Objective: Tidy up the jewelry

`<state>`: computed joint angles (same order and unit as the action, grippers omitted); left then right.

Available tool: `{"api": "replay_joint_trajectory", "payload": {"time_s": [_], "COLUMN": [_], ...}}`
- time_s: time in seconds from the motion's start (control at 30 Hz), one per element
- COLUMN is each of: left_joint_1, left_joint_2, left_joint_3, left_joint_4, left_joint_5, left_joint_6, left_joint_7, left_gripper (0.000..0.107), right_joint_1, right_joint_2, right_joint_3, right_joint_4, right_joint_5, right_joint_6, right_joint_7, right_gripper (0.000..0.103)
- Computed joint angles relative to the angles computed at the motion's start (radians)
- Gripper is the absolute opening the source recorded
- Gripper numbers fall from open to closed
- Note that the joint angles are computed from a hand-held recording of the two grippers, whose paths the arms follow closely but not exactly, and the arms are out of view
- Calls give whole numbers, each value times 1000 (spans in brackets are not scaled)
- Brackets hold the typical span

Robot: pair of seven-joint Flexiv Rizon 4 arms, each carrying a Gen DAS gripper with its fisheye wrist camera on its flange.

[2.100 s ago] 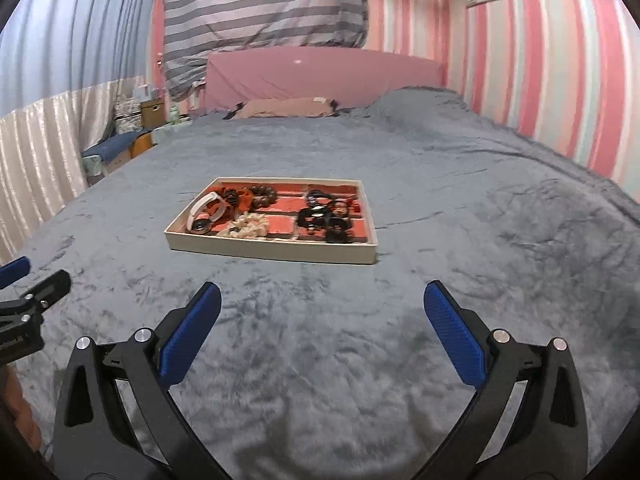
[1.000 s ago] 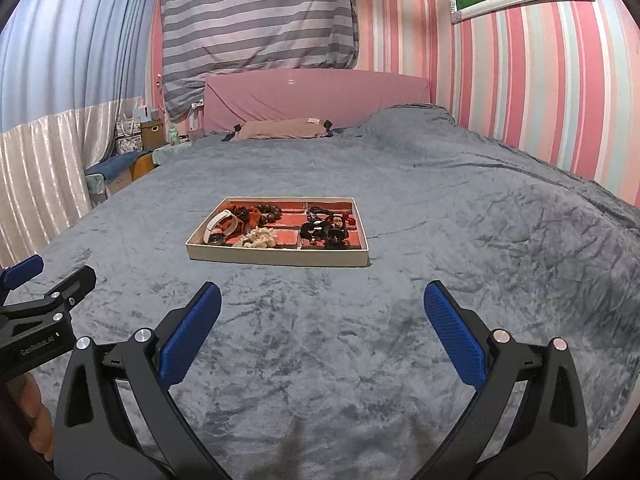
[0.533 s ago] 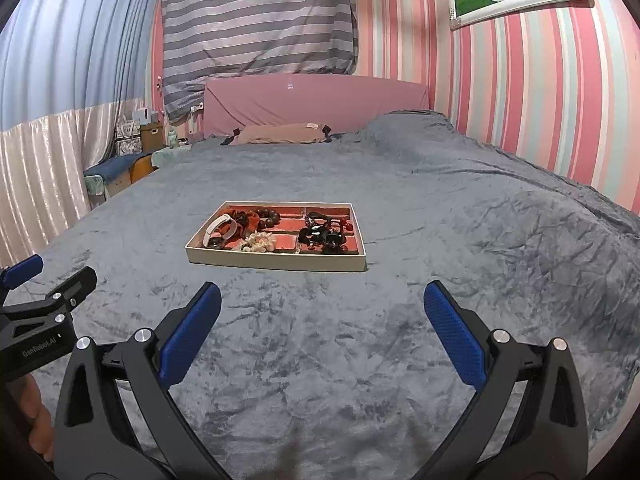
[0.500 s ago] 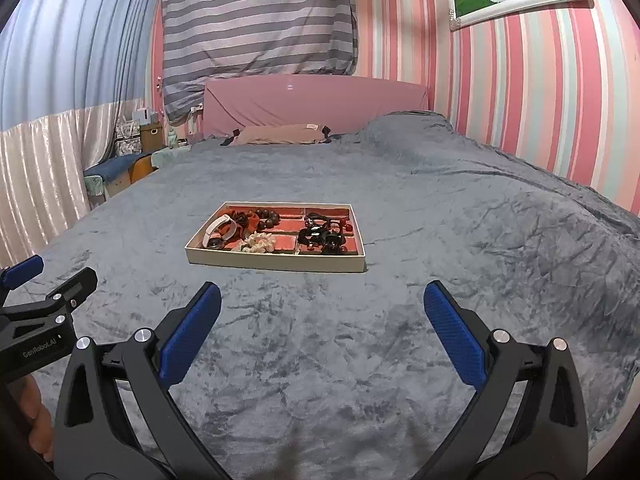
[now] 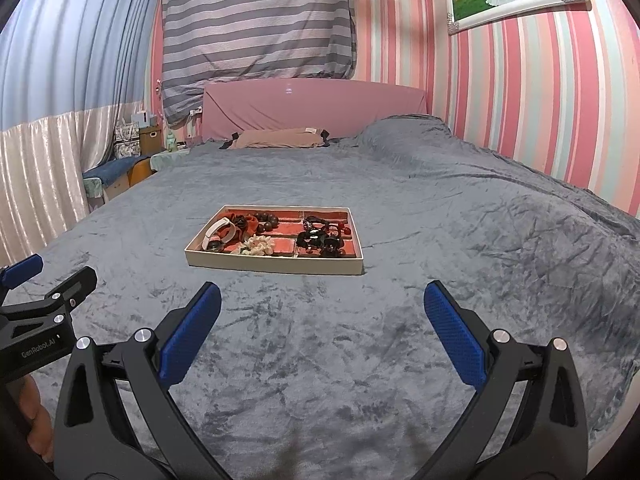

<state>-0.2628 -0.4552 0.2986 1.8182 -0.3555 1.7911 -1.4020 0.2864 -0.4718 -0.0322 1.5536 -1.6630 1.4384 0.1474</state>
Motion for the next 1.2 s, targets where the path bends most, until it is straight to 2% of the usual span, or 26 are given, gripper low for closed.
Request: {"api": "replay_joint_trajectory", "payload": {"time_s": [0.47, 0.63, 1.2], "left_joint_1": [-5, -27, -17], "left_joint_2": [-1, -10, -11], "left_joint_3": [7, 31, 19], "left_joint_4": [-2, -8, -7], "left_joint_5": [7, 3, 6], "left_joint_6": [-2, -2, -3], "left_joint_7": [2, 5, 5], "left_gripper": [97, 97, 97], "right_joint_1": [2, 2, 5], "right_joint_2": [4, 2, -5], "right_joint_3": [-1, -1, -10], "right_joint_4": [6, 5, 3], "right_joint_5": [5, 15, 25], "right_joint_6": [-2, 0, 6], "right_joint_7": [-1, -10, -18], "right_gripper": [99, 99, 99]}}
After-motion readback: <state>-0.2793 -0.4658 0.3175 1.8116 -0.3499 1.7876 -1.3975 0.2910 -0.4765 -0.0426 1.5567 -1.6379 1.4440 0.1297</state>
